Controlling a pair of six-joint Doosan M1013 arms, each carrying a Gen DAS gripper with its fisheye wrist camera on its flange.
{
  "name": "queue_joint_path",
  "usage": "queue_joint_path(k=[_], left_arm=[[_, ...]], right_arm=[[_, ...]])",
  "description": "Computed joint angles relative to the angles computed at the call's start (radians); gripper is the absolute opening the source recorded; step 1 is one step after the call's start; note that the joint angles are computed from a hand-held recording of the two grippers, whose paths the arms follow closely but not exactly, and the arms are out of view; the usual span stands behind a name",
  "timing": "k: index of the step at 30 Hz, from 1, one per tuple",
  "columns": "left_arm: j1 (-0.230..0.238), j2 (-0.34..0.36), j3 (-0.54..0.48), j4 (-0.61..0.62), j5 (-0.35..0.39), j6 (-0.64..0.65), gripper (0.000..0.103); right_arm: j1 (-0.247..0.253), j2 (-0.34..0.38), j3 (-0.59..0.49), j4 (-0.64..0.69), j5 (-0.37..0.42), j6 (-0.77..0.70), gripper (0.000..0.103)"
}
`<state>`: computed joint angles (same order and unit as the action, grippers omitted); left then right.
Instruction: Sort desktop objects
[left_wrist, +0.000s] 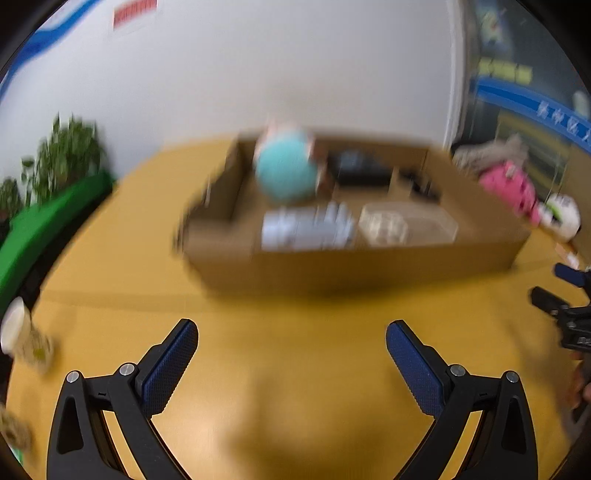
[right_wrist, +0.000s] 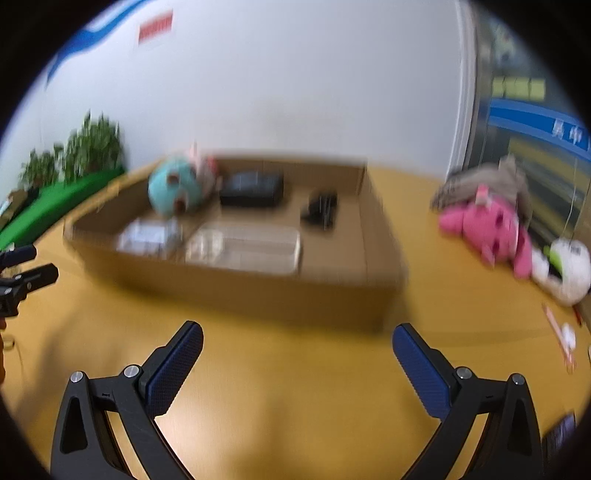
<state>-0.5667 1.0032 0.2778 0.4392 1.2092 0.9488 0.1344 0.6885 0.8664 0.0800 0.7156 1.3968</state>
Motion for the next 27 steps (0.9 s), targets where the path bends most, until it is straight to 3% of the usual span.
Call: queue_joint_path(k=[4,6,15,23,27], left_arm=[[-0.001,0.005,0.043,-0.027,0.090,0.040,0.103],[-0.002,-0.033,0.127,-0.021,0.029,0.022,0.103],[0.022,-0.020,0.101,-0.105,0.027,0.029,0.103],[0.025,-0.014,0.088,-0.113,0.032,0.043,0.103],[0.036,0.010,0.037,-0.146,0.044,0.101,0.103]], right_arm=[[-0.014,0.028,-0.037,0.013,0.254,-0.013,0.102],[-0.023,0.032,-0.033,0.010,0.312,-0.006,0.103],[-0.019,0.030,0.013,-0.013,0.216,0.044,0.103],[-0.037,0.058,-0.042,0.108,0.264,-0.153,0.103],[-0.031,0.086,-0.099,0.081,0.288,-0.110,0.103]])
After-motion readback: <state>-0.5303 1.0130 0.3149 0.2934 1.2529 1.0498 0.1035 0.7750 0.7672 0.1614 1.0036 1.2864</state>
